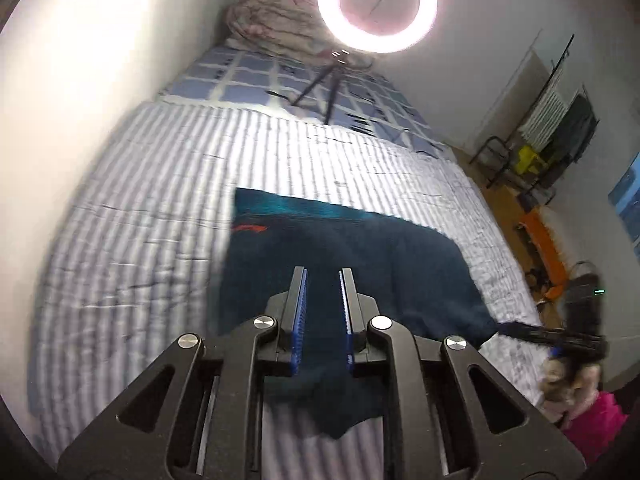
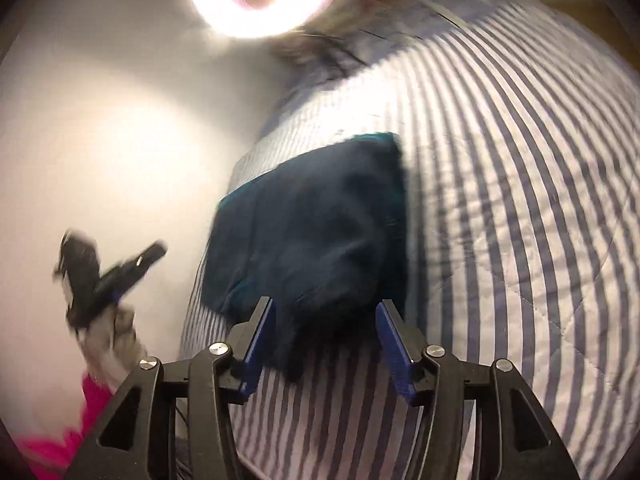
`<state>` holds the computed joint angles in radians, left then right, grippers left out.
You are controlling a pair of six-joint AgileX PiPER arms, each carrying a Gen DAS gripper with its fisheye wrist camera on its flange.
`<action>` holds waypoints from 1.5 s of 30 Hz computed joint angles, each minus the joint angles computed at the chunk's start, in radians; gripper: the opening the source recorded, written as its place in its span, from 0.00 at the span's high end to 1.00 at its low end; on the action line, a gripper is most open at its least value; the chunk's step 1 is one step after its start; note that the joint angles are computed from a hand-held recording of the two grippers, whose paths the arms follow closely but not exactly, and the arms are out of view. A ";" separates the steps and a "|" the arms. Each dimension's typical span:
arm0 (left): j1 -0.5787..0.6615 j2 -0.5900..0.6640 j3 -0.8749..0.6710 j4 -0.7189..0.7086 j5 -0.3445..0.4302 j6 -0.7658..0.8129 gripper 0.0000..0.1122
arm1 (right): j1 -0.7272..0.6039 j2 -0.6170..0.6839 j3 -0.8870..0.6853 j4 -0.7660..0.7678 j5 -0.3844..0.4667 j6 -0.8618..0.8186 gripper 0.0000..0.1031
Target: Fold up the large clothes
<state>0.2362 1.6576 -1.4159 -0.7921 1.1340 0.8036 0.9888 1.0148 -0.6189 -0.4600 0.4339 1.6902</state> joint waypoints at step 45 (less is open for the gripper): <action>-0.104 0.389 -0.364 0.009 -0.056 -0.124 0.93 | -0.255 0.533 -0.604 0.274 0.174 -0.890 0.75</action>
